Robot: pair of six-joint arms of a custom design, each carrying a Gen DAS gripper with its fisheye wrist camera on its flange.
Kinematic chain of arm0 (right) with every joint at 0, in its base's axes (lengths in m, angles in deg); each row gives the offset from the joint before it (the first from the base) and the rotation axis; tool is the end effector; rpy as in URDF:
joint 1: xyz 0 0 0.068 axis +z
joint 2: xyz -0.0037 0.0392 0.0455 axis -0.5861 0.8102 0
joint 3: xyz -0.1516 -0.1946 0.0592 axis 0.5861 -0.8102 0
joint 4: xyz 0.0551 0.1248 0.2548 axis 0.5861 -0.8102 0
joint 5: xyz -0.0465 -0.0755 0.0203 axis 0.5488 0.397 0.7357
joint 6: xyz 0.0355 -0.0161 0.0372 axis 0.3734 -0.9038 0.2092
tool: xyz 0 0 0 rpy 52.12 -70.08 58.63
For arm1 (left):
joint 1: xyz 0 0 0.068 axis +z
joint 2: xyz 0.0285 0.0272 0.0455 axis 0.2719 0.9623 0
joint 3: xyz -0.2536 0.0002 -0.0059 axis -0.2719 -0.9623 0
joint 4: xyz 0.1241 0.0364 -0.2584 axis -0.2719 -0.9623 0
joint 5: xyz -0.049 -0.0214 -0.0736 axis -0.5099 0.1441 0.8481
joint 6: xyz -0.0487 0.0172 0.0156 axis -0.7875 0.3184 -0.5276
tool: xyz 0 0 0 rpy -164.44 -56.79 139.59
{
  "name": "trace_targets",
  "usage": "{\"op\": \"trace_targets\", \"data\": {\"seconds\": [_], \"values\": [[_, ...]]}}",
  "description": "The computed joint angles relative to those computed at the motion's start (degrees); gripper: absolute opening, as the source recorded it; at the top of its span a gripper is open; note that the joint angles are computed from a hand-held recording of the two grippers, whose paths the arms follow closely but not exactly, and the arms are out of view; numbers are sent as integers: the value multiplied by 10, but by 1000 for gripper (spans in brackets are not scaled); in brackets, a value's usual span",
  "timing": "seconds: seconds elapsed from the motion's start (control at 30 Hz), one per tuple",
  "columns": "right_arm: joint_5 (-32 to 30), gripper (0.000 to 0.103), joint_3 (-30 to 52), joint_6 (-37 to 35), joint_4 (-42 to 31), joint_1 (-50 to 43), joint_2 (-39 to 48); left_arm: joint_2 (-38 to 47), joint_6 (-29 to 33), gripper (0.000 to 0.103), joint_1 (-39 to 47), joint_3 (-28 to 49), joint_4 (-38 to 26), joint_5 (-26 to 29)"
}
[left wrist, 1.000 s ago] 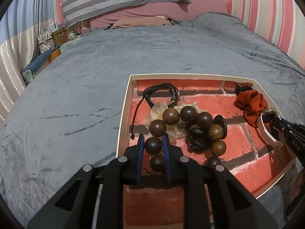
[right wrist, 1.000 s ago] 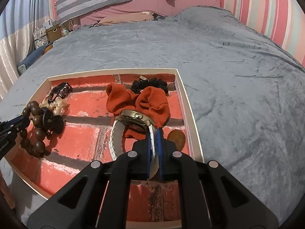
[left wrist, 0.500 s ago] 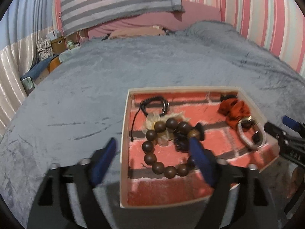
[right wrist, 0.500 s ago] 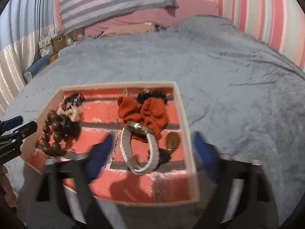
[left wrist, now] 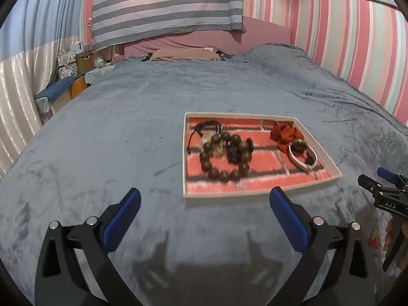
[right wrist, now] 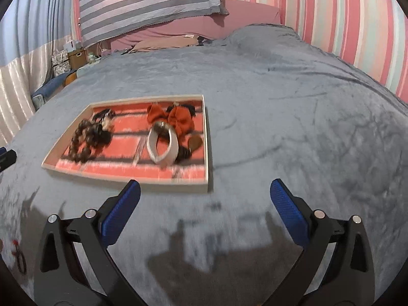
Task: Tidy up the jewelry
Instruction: 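Open both tools to release the bracelet and watch in the tray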
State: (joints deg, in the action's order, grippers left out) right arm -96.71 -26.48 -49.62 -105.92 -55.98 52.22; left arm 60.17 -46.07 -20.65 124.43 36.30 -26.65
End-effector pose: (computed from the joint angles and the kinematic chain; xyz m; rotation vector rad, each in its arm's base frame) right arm 0.2557 -0.0777 0.1934 -0.2823 2.2871 0.1253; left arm 0.2078 -0.1299 0.2320 -0.1783 2.2390 0.0316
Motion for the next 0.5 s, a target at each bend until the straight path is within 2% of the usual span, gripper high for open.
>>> {"op": "trace_targets", "data": {"seconds": [0.1,0.3,0.5], "values": [[-26,99,-33,-38,-25,-41,-46,-48,-60,99,-51,-28,-48,-40],[-79,99,-81,-112,-87,-124,-120,-79,-190,99,-172,-48,-158,-117],[-131,99,-95,-191,-145,-212,-144,-75,-336,99,-283,-55,-242,-149]]}}
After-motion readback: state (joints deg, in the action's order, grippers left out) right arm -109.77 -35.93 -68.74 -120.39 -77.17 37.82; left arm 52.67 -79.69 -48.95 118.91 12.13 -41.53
